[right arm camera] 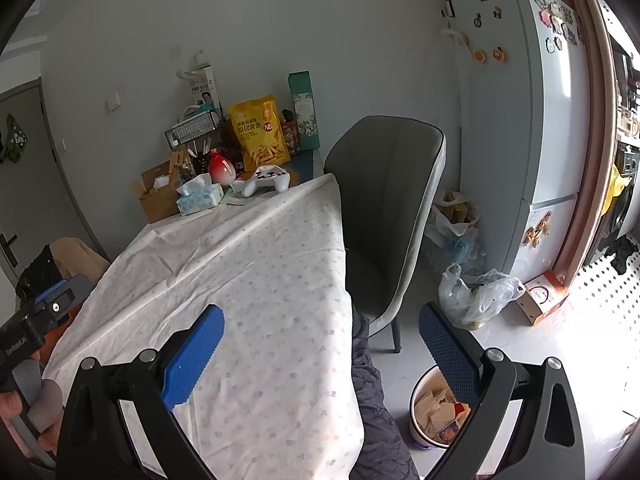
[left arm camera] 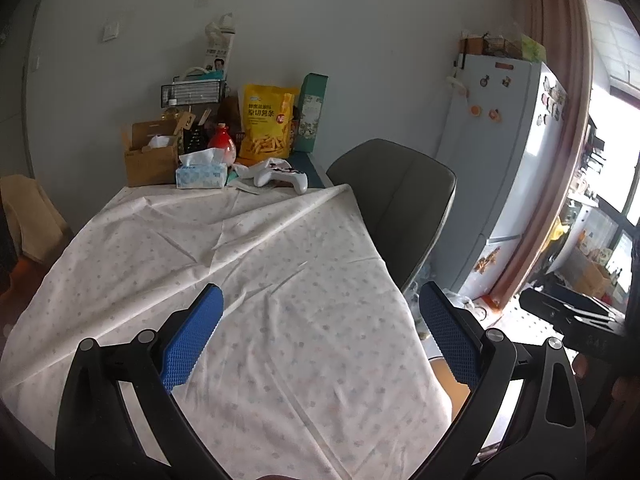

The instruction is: Collect trash

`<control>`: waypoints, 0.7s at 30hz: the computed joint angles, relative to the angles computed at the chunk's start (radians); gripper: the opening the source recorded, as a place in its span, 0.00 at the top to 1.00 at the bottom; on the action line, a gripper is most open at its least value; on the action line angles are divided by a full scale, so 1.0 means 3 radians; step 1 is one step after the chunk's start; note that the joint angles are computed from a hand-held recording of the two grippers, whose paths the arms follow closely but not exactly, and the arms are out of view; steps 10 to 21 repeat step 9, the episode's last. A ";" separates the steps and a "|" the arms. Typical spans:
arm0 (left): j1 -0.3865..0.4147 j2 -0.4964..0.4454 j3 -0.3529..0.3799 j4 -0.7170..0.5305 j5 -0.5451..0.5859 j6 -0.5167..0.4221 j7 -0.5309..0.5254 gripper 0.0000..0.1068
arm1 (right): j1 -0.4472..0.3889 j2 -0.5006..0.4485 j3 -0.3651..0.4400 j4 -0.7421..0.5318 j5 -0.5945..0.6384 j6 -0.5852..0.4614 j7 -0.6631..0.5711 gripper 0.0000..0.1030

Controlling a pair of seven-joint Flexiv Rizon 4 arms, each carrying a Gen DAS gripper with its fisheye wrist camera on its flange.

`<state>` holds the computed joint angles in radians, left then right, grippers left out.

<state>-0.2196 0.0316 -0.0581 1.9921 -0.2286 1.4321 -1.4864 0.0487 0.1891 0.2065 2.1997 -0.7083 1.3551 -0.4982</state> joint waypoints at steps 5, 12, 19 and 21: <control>-0.0024 -0.0016 0.0003 0.0002 -0.0164 -0.0052 0.0176 0.09 | 0.0016 -0.0017 -0.0002 -0.0005 0.0017 -0.0014 -0.0010 0.07; -0.0009 -0.0021 0.0006 -0.0006 -0.0130 -0.0061 0.0161 0.09 | 0.0029 -0.0025 -0.0002 -0.0011 0.0020 -0.0023 -0.0012 0.07; -0.0009 -0.0021 0.0006 -0.0006 -0.0130 -0.0061 0.0161 0.09 | 0.0029 -0.0025 -0.0002 -0.0011 0.0020 -0.0023 -0.0012 0.07; -0.0009 -0.0021 0.0006 -0.0006 -0.0130 -0.0061 0.0161 0.09 | 0.0029 -0.0025 -0.0002 -0.0011 0.0020 -0.0023 -0.0012 0.07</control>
